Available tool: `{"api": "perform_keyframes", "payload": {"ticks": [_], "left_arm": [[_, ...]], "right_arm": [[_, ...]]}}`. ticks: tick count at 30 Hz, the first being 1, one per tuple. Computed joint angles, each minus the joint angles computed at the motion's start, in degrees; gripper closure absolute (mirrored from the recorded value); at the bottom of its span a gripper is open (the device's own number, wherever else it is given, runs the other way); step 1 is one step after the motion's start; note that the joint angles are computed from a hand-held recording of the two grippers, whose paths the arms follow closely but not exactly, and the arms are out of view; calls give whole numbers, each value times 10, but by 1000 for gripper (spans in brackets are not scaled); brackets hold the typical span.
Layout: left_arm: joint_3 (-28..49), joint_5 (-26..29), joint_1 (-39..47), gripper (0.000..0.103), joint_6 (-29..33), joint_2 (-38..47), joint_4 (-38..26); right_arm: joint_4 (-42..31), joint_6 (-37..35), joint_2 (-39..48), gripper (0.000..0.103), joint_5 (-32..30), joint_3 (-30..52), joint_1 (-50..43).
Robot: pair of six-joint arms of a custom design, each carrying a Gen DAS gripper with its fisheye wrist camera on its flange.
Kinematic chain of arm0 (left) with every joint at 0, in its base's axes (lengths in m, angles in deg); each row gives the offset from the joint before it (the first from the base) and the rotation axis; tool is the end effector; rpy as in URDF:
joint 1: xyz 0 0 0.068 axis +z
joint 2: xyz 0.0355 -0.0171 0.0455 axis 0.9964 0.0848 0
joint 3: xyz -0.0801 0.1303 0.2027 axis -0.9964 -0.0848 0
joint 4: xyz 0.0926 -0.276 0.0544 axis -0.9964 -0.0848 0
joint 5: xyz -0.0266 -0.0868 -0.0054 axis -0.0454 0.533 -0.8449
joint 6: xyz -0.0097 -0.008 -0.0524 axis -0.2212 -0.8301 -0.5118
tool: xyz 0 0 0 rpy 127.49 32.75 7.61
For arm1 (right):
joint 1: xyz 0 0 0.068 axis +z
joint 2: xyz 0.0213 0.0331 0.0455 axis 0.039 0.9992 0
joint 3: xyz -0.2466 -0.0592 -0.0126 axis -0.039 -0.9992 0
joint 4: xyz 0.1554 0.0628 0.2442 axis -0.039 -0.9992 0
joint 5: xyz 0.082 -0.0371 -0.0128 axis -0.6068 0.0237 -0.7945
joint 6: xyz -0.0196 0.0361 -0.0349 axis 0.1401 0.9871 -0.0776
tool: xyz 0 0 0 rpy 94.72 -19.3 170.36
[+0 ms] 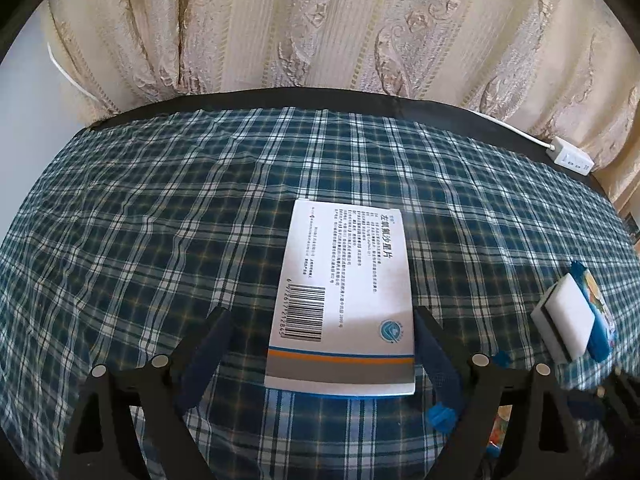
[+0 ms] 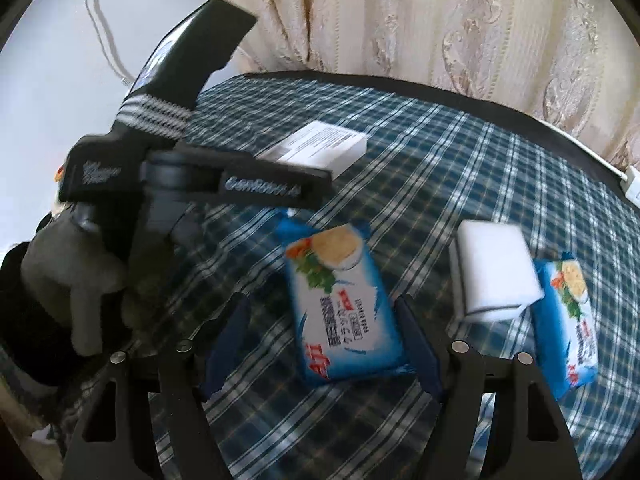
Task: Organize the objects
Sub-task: 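Grasp the blue soda biscuit packet with the right gripper while left holds the white box, then carry the blue biscuit packet into the clear bowl and open the right gripper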
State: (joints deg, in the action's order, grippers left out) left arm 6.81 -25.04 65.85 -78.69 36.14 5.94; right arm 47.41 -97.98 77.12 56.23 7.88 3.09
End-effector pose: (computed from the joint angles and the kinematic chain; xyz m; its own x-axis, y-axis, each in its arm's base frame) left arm 0.3454 -0.1153 0.1763 -0.8196 -0.0248 -0.5724 0.0087 0.9984 -0.0558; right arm 0.2897 0.0203 0.2013 -0.6687 -0.3995 -0.6271 -0.5907 0.7976 0.1217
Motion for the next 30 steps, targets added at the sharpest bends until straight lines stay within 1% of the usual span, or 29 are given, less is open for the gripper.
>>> {"api": "perform_keyframes", "payload": {"ticks": [4,6,8,9,11,13,14,15,19,20,21,23,30], "left_arm": [[0,-6,-1,10,-3,2,3],[2,-12,-4,10,-3,4,2],[6,-20,-7,10,-3,10,-1],[9,-23,-8,10,-2,13,-2],[10,-27,-9,10,0,15,-2],[11,-28,-10,10,0,15,-2],[10,-29,-10,13,0,15,-2],[9,-33,-11,17,0,14,-1],[3,-37,-17,29,8,9,8],[0,-38,-19,34,11,7,12],[-1,-38,-21,37,13,6,13],[-2,-44,-24,37,15,4,13],[-5,-29,-18,37,5,-6,4]], "right_arm": [[19,25,-3,30,20,-9,10],[34,41,-5,34,34,-13,16],[43,50,-10,44,58,-17,25],[47,55,-14,45,74,-20,32],[55,63,-19,53,91,-25,37],[60,72,-24,57,104,-29,40],[61,76,-26,59,106,-29,40],[59,81,-29,59,105,-30,38],[48,88,-43,61,99,-36,32],[45,88,-48,61,98,-39,31],[41,89,-56,61,96,-42,29],[35,93,-71,61,88,-50,23],[-3,103,-145,61,55,-77,-20]]}}
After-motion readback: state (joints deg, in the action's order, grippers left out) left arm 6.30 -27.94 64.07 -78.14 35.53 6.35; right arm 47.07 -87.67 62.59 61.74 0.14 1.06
